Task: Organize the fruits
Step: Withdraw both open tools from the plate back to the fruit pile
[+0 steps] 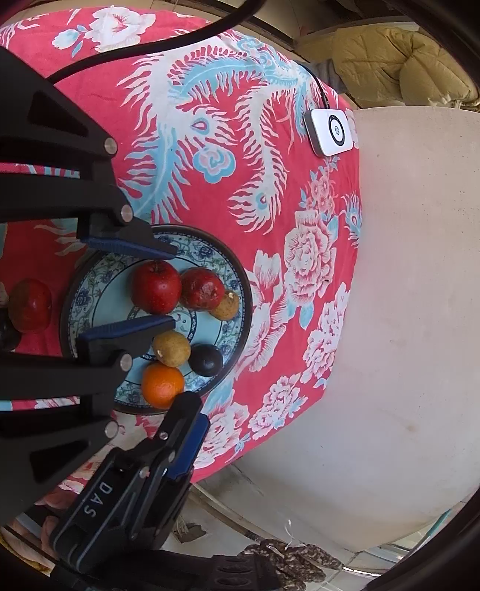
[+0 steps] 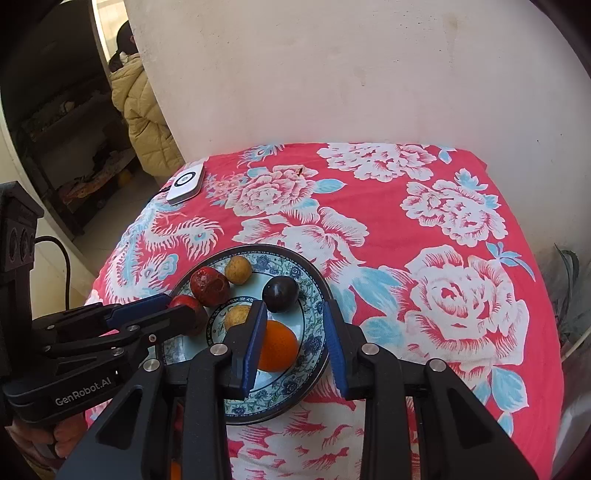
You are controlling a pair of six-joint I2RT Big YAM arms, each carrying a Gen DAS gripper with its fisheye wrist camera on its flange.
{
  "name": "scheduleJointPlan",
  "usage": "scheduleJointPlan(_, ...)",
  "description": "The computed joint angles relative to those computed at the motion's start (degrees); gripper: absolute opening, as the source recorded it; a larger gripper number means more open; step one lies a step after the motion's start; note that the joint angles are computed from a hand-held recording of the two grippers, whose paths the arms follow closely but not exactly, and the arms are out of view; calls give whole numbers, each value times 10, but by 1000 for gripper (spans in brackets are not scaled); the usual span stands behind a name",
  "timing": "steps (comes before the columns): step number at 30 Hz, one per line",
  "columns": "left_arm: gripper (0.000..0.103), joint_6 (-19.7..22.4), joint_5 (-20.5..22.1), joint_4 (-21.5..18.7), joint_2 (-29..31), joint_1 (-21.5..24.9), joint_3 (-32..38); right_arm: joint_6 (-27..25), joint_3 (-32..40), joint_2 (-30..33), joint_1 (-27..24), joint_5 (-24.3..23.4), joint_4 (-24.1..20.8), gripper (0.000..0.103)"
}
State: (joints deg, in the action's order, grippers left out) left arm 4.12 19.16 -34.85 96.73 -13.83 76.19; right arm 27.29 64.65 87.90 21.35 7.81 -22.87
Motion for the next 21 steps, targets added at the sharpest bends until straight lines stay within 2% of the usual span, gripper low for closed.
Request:
scheduleJointPlan(4,41,4,-4,4,-4,-1,-3,4,-7,-9,3,3,1,33)
scheduleJointPlan(8,44,12,-6,3,-13,-1,-8,14,-18,-21,10,9,2,34)
scheduleJointPlan(21,47,23,-2,-19,-53,13,-42,34,-56,-67,50,46,3,37)
